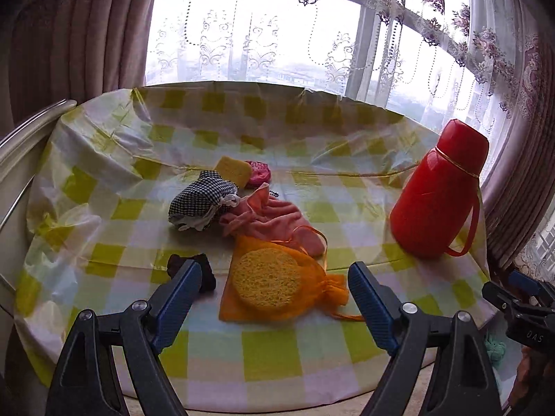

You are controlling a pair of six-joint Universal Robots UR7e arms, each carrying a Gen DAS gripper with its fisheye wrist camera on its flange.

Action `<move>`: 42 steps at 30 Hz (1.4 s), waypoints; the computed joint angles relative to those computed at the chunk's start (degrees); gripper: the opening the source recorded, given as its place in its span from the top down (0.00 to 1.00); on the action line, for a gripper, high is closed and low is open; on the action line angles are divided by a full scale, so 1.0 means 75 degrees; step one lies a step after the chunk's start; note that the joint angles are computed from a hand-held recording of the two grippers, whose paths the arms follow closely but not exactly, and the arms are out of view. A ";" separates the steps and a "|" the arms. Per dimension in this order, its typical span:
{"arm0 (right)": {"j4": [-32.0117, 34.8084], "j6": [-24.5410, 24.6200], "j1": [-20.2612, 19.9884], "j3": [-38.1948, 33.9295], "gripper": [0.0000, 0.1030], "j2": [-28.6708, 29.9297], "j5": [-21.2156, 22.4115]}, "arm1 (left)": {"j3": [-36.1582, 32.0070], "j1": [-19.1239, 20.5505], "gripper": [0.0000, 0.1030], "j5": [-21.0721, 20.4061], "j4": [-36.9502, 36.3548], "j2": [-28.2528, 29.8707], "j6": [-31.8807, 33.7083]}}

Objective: Organize soft objects
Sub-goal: 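Move both open tools back over the remaining soft items, then grasp the dark brown knit piece with the left tool while the right tool grasps the orange mesh bag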

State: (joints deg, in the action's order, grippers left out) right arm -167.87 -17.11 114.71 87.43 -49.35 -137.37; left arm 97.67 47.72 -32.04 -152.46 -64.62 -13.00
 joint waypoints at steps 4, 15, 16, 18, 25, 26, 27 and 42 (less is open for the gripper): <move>0.0495 0.0050 0.0052 -0.0246 0.11 0.0273 0.0558 | -0.0067 0.0355 0.15 -0.0180 0.0811 -0.0212 -0.0743; 0.1497 -0.0224 0.0189 -0.1293 0.11 0.1338 0.1032 | -0.0354 0.0980 0.18 -0.0995 0.1727 -0.0404 -0.1778; 0.1544 -0.0260 0.0199 -0.1401 0.11 0.1440 0.1047 | -0.0393 0.1035 0.18 -0.1050 0.1760 -0.0397 -0.1827; 0.1548 -0.0401 0.0225 -0.1609 0.11 0.1646 0.1075 | -0.0480 0.1128 0.18 -0.1115 0.1872 -0.0368 -0.1922; 0.1970 -0.0884 0.0240 -0.2389 0.11 0.2324 0.1267 | -0.0942 0.1419 0.23 -0.1238 0.2346 -0.0075 -0.1943; 0.2057 -0.0910 0.0238 -0.2513 0.11 0.2418 0.1252 | -0.0984 0.1446 0.24 -0.1234 0.2362 -0.0038 -0.1941; 0.2188 -0.0914 0.0235 -0.2639 0.11 0.2504 0.1269 | -0.1027 0.1480 0.26 -0.1267 0.2357 -0.0007 -0.1923; 0.3682 -0.1164 0.0182 -0.4096 0.11 0.3514 0.1375 | -0.1393 0.1873 0.54 -0.1523 0.2190 0.0287 -0.1750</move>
